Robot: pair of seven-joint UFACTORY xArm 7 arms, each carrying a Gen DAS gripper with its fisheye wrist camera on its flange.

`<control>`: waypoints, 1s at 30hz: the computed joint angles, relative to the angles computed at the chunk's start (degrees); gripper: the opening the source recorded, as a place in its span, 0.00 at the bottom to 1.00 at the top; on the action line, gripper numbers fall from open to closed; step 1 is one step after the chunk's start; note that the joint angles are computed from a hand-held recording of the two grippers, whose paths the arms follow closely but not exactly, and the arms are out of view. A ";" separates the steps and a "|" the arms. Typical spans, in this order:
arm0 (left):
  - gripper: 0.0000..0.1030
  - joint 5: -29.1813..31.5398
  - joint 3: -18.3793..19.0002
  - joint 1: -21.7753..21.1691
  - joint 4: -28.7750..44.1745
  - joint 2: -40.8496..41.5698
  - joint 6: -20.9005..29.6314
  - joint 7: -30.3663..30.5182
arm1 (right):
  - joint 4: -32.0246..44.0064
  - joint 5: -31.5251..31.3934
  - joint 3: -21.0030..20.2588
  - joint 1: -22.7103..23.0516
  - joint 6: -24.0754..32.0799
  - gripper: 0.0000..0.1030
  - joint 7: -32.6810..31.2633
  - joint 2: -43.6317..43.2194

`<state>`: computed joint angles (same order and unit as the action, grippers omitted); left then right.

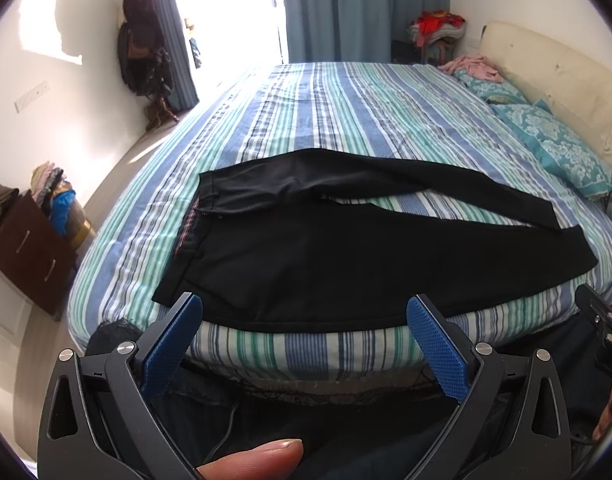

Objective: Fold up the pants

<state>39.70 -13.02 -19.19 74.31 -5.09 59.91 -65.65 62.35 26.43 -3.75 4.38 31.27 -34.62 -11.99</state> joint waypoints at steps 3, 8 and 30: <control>0.99 -0.04 0.02 -0.06 0.09 0.13 0.03 -0.11 | -0.20 -0.06 0.01 0.00 -0.21 1.00 -0.12 -0.15; 0.99 -0.11 0.10 -0.05 -0.09 0.04 -0.06 -0.09 | -0.19 -0.49 0.15 0.04 -0.27 1.00 0.00 -0.17; 0.99 -0.33 -0.08 0.37 -1.12 -0.59 -0.19 -0.34 | -0.20 -0.34 0.14 0.12 -0.30 1.00 -0.37 -0.03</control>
